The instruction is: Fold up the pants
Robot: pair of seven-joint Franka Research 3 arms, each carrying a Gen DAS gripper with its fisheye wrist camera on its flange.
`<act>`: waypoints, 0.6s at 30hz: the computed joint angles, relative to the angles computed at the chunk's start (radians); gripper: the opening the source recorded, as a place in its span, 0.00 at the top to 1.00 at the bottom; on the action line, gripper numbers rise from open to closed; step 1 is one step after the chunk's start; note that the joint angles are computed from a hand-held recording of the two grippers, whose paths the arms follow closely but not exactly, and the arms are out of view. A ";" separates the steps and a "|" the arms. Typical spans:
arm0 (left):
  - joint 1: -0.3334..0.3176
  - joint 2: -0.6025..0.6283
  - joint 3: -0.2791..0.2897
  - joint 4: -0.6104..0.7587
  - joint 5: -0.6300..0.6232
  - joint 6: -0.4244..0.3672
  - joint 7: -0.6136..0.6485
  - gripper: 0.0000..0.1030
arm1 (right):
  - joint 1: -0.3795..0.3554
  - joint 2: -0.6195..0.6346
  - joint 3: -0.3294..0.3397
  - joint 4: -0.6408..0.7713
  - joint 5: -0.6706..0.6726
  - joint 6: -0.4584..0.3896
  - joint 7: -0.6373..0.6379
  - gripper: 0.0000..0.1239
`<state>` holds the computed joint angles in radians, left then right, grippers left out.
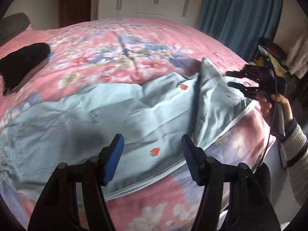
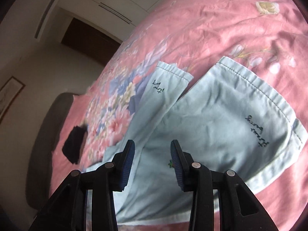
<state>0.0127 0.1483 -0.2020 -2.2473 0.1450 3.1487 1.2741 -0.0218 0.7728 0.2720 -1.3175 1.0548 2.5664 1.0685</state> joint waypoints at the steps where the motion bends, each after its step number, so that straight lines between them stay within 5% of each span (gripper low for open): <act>1: 0.031 0.036 -0.054 0.043 -0.030 -0.013 0.052 0.41 | 0.030 0.032 -0.024 0.050 -0.035 0.001 0.062 0.69; 4: 0.079 0.127 -0.147 0.146 -0.072 -0.044 0.150 0.41 | 0.065 0.127 -0.050 0.189 -0.110 -0.005 0.221 0.69; 7: 0.044 0.191 -0.136 0.237 -0.064 -0.119 0.177 0.51 | 0.048 0.207 -0.018 0.297 -0.126 -0.047 0.317 0.69; 9: 0.016 0.217 -0.118 0.276 -0.055 -0.181 0.193 0.78 | 0.047 0.218 -0.010 0.312 -0.147 -0.034 0.324 0.81; 10: -0.014 0.230 -0.091 0.295 -0.037 -0.209 0.186 0.82 | 0.047 0.209 -0.010 0.299 -0.158 -0.017 0.321 0.88; 11: -0.040 0.241 -0.068 0.312 -0.017 -0.233 0.180 0.90 | 0.039 0.197 -0.001 0.280 -0.156 -0.002 0.309 0.96; 14: -0.100 0.242 -0.004 0.314 0.045 -0.236 0.138 0.92 | -0.001 0.140 0.045 0.202 -0.108 0.045 0.235 0.96; 18: -0.092 0.188 -0.013 0.262 0.064 -0.178 0.150 0.93 | -0.130 -0.045 0.170 -0.050 0.143 0.149 -0.088 0.96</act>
